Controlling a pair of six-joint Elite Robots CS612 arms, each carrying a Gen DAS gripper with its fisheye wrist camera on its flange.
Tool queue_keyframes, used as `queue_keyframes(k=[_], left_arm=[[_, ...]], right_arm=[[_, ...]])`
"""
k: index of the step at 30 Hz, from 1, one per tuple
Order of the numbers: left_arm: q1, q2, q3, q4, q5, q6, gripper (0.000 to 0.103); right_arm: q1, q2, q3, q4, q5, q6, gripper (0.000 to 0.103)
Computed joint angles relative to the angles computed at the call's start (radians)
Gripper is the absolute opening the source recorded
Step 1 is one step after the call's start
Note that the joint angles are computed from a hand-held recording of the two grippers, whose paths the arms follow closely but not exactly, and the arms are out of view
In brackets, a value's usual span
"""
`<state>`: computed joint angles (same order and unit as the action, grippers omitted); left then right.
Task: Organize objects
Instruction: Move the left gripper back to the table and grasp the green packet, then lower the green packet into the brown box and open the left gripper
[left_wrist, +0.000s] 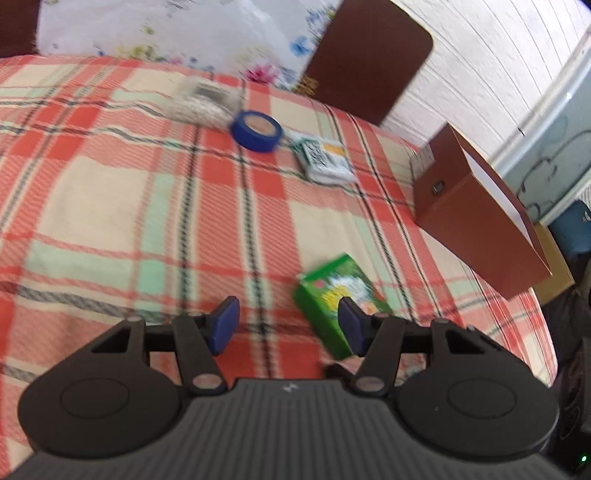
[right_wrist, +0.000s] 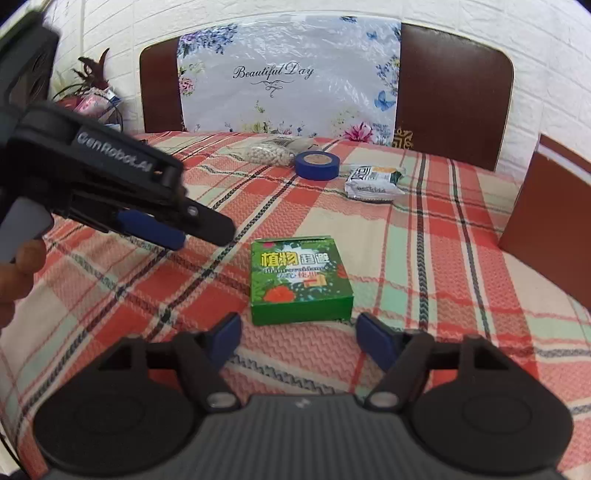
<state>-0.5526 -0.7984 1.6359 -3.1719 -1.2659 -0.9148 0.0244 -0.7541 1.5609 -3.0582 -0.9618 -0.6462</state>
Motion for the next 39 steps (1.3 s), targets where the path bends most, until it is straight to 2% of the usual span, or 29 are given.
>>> queue_keyframes(k=[2, 5, 7, 8, 11, 15, 19, 23, 28, 31, 32, 33, 34, 39], left_arm=[[0.000, 0.012, -0.031, 0.039, -0.025, -0.001, 0.059], [-0.007, 0.026, -0.062, 0.085, 0.022, 0.012, 0.055], [-0.002, 0.032, -0.077, 0.087, 0.004, 0.009, 0.035], [0.004, 0.032, -0.086, 0.094, -0.020, -0.008, 0.035], [0.000, 0.035, -0.124, 0.127, -0.021, 0.024, 0.033], [-0.016, 0.064, -0.217, 0.115, 0.014, 0.157, 0.033], [-0.026, 0.123, -0.370, 0.121, 0.021, 0.315, 0.033], [-0.029, 0.209, -0.549, 0.143, 0.014, 0.442, 0.033], [-0.016, 0.318, -0.768, 0.253, -0.013, 0.460, 0.033], [-0.014, 0.371, -0.866, 0.331, 0.021, 0.465, 0.033], [-0.015, 0.383, -0.887, 0.362, 0.040, 0.463, 0.033], [-0.015, 0.392, -0.905, 0.393, 0.052, 0.458, 0.033], [-0.014, 0.395, -0.912, 0.421, 0.057, 0.448, 0.035], [-0.024, 0.343, -0.800, 0.304, 0.048, 0.490, 0.038]], right_arm=[[0.004, 0.007, -0.022, 0.032, 0.005, 0.007, 0.082], [0.010, 0.027, -0.055, 0.045, 0.013, 0.007, 0.083], [0.006, 0.032, -0.070, 0.074, 0.045, 0.014, 0.066], [0.006, 0.031, -0.069, 0.075, 0.044, 0.014, 0.063], [0.001, 0.033, -0.052, -0.018, 0.030, 0.048, 0.062], [-0.025, 0.051, -0.070, -0.176, 0.032, 0.165, 0.062], [-0.051, 0.086, -0.133, -0.333, -0.013, 0.306, 0.062], [-0.071, 0.123, -0.226, -0.369, -0.072, 0.431, 0.062], [-0.083, 0.179, -0.361, -0.276, -0.112, 0.508, 0.063], [-0.081, 0.215, -0.432, -0.215, -0.125, 0.510, 0.065], [-0.078, 0.224, -0.445, -0.206, -0.138, 0.504, 0.069], [-0.076, 0.230, -0.453, -0.200, -0.150, 0.500, 0.073], [-0.077, 0.232, -0.452, -0.203, -0.152, 0.506, 0.073], [-0.093, 0.222, -0.397, -0.317, -0.138, 0.568, 0.077]])
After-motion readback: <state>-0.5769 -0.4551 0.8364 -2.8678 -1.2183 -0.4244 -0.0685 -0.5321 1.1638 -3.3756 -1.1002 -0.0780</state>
